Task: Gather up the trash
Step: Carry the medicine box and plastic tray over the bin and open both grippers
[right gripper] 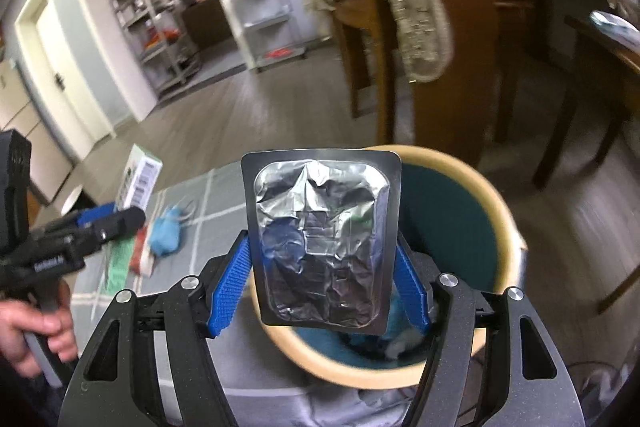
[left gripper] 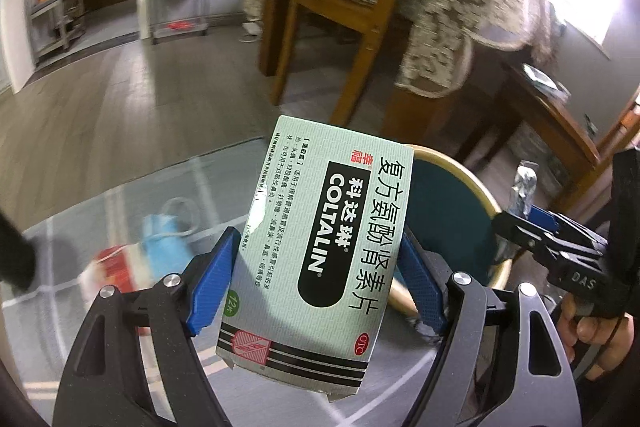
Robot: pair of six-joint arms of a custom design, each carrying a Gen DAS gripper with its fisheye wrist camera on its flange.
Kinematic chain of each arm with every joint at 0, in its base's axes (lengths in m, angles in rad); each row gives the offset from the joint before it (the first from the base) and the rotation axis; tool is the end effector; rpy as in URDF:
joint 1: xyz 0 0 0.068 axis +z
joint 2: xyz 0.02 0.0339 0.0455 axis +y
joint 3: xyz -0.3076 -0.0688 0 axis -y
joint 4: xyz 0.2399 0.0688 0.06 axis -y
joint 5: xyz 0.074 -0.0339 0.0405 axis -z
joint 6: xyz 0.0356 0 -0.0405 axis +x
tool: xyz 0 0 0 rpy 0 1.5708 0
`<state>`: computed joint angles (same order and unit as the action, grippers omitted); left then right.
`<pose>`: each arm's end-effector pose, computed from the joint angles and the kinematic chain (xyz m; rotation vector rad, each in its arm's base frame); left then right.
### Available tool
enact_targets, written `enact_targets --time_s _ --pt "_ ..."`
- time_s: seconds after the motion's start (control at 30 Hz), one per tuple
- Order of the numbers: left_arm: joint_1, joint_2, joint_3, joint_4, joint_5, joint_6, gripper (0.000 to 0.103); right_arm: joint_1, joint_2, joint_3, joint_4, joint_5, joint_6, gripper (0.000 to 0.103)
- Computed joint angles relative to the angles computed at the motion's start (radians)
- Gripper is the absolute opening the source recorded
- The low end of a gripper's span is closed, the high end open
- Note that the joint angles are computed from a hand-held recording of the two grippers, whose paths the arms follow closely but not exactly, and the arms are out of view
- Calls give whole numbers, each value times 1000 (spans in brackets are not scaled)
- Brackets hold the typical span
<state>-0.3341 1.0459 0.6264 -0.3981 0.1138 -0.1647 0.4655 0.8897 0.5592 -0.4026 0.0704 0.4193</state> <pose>0.1727 -0.0642 0.2570 0.2583 2.4000 -0.3688 0.1388 0.0669 0.2581 -0.0173 2.3304 0.3700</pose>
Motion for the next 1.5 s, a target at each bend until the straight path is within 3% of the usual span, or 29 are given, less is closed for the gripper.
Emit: enact_targets --time_s 0.33,0.73,0.93,1.07,1.5 --pt "-250 258 53 188 -31 -104 76 -268 -46 -41 -8 -151 -66 68" --pt "-269 425 80 259 18 -122 77 -306 -42 -57 -4 -182 -63 68" --pt "-213 417 61 252 48 -121 78 -293 -4 -55 13 -172 -63 68" --pt "-161 367 37 260 102 -114 89 -288 33 -56 37 -176 -65 68" --pt "2 225 -13 183 120 -47 90 -262 138 -60 90 -165 -69 70"
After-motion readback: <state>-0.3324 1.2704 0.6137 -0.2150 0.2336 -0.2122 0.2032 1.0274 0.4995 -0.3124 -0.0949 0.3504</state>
